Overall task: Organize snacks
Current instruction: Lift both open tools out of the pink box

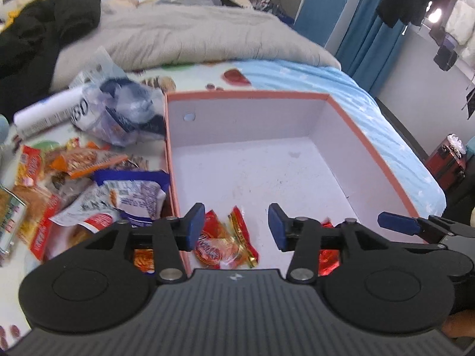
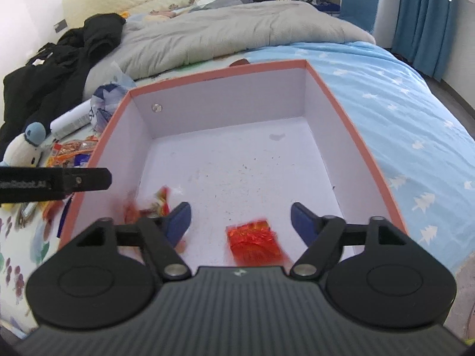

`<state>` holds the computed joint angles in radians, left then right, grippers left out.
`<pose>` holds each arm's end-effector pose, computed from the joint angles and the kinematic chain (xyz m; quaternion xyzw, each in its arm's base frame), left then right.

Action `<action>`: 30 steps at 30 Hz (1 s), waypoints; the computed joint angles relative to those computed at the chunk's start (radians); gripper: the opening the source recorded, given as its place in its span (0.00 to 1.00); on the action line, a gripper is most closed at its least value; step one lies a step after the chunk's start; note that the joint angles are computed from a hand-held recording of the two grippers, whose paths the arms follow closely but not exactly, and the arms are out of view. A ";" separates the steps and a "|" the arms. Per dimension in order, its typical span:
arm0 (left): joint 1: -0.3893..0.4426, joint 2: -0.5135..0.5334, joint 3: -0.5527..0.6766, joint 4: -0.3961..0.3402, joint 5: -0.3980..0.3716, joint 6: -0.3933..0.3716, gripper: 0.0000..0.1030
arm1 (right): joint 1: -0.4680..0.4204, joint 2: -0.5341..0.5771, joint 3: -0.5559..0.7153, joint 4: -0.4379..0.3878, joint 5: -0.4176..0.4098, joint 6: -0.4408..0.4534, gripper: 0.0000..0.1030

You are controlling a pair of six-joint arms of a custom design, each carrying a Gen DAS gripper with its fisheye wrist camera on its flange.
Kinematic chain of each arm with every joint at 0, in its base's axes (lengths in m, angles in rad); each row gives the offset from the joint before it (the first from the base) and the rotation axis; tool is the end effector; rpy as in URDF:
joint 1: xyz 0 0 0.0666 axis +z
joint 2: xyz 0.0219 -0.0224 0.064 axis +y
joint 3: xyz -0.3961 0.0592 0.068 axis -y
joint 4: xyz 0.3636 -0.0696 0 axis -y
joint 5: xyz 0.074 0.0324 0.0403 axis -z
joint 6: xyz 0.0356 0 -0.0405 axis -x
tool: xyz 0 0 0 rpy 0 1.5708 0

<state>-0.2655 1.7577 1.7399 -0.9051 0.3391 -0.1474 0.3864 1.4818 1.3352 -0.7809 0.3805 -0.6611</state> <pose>0.5667 -0.1668 0.4148 0.2441 0.9035 -0.1782 0.3038 0.4481 0.1676 0.3923 0.1868 0.9146 -0.0001 0.3585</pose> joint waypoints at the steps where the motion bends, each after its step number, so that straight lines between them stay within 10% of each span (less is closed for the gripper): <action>1: 0.004 -0.015 -0.012 0.006 0.004 -0.002 0.52 | 0.005 -0.008 -0.002 0.001 0.005 -0.001 0.75; 30: 0.279 -0.506 -0.349 -0.002 0.226 -0.106 0.52 | 0.395 -0.153 0.041 -0.104 0.324 -0.185 0.75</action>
<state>0.0140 1.2518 1.3912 -0.9076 0.5647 -0.2535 0.7809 1.3284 1.3757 -0.8852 0.7041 -0.8463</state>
